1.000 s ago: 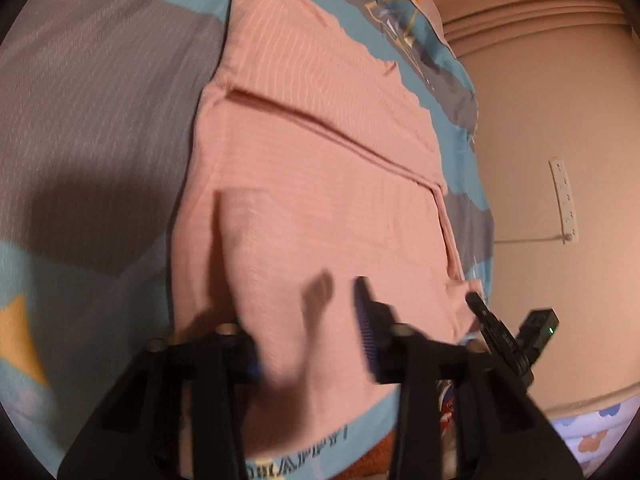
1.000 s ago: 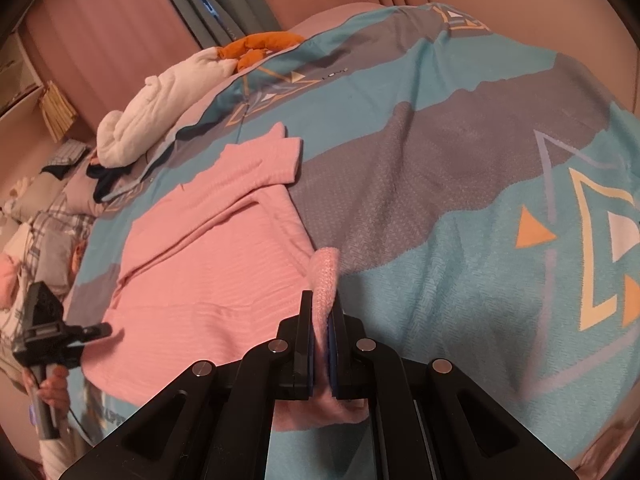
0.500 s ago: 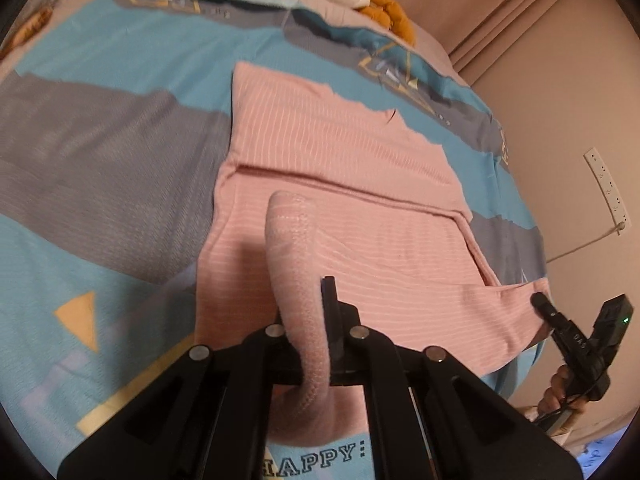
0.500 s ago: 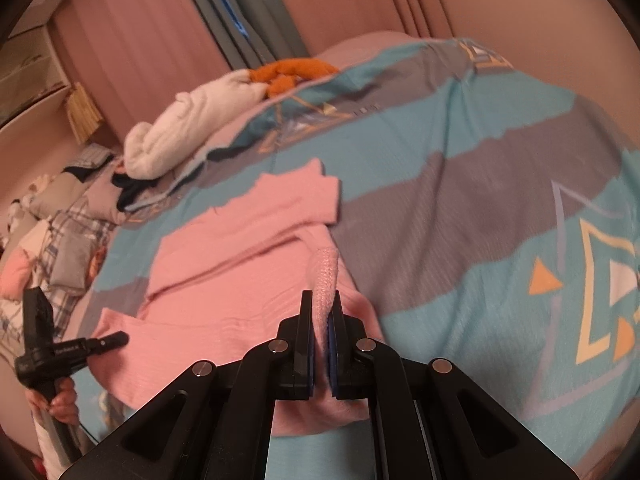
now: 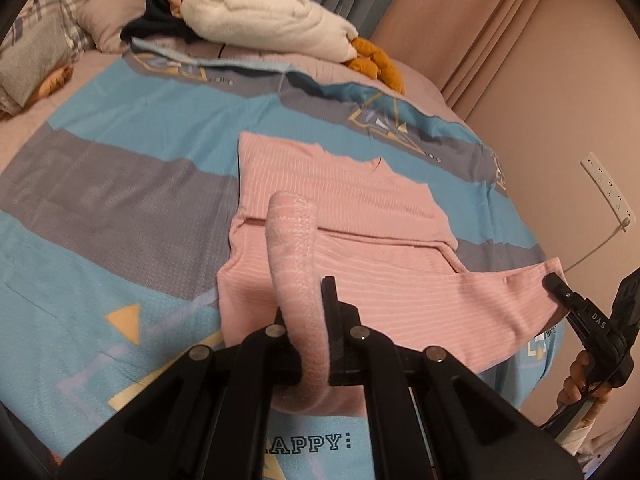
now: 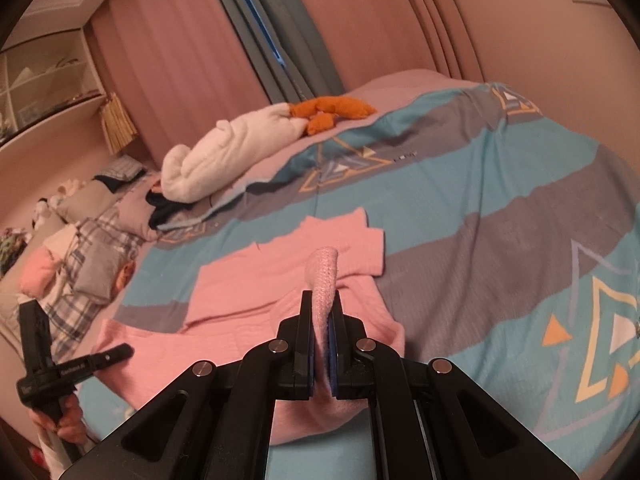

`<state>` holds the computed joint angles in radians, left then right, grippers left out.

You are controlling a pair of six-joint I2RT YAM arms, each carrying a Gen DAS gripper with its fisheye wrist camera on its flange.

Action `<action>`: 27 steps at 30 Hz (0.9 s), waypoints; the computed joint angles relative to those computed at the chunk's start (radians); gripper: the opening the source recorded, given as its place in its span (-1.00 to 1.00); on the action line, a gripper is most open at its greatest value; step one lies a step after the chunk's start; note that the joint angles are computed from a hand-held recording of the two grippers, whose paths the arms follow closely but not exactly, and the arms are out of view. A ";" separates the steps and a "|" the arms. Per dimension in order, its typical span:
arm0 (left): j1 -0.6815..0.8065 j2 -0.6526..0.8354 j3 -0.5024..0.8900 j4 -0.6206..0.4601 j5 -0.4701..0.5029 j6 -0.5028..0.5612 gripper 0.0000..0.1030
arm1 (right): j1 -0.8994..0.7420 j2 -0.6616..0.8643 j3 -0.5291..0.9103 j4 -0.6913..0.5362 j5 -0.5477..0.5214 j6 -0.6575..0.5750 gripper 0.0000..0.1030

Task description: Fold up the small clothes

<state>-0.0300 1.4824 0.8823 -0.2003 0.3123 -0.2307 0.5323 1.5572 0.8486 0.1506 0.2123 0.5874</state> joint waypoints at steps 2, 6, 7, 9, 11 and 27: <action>-0.019 -0.032 -0.022 0.020 -0.037 0.001 -0.94 | 0.006 -0.008 -0.004 0.006 0.010 0.001 -0.88; -0.065 -0.076 -0.065 0.062 -0.124 0.003 -0.94 | 0.027 -0.005 -0.004 0.014 0.041 0.001 -0.88; -0.075 -0.081 -0.076 0.069 -0.146 0.002 -0.94 | 0.034 -0.001 -0.003 0.015 0.048 -0.001 -0.88; -0.085 -0.082 -0.094 0.081 -0.164 -0.005 -0.94 | 0.044 0.002 -0.001 0.011 0.059 -0.003 -0.88; -0.081 -0.080 -0.104 0.082 -0.153 -0.017 -0.94 | 0.055 0.002 0.003 0.006 0.073 -0.010 -0.88; -0.051 -0.121 -0.109 0.094 -0.126 -0.032 -0.93 | 0.046 -0.004 0.033 0.004 0.069 -0.040 -0.88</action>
<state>-0.0814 1.3614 0.7733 -0.1066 0.1861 -0.2624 0.5786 1.5537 0.8816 0.1544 0.2816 0.5479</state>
